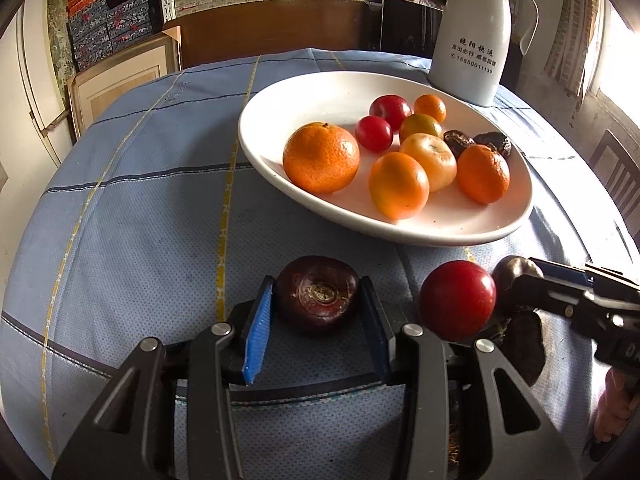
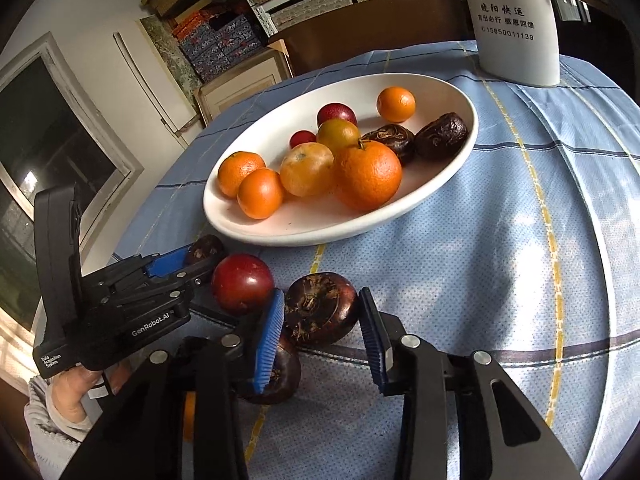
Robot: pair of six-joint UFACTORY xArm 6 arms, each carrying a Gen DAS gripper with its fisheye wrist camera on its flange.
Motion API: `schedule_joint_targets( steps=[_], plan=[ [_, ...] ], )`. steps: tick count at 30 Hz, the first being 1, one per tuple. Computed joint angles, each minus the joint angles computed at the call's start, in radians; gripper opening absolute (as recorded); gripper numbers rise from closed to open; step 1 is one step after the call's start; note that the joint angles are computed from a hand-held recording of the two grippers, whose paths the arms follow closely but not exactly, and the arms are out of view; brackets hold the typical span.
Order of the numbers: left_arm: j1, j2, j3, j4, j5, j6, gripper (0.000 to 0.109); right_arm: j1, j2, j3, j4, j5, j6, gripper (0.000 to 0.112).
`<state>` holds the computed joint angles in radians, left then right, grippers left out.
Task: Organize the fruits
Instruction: 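Grasp a dark brown fruit with the left tool while the right tool grasps another brown fruit, then carry both brown fruits onto the white plate and open both tools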
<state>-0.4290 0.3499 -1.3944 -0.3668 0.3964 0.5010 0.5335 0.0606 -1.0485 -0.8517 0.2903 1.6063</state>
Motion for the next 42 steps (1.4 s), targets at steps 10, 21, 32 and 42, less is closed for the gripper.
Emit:
schedule_joint_targets(
  steps=[10,21,32,42],
  plan=[
    [0.003,-0.002,-0.005,-0.086,0.02,0.061,0.041,-0.02,0.003,0.039,0.155,-0.095,-0.142,0.03],
    [-0.008,-0.028,0.036,-0.096,-0.039,0.08,0.04,-0.005,0.009,0.015,0.064,-0.08,-0.091,0.024],
    [-0.037,-0.091,0.043,-0.242,-0.127,0.18,0.04,-0.054,-0.114,0.035,-0.364,-0.066,0.333,0.024],
    [-0.038,0.261,-0.495,0.034,0.11,-0.136,0.041,-0.147,0.057,-0.16,-0.045,-0.042,-0.014,0.024]
  ],
)
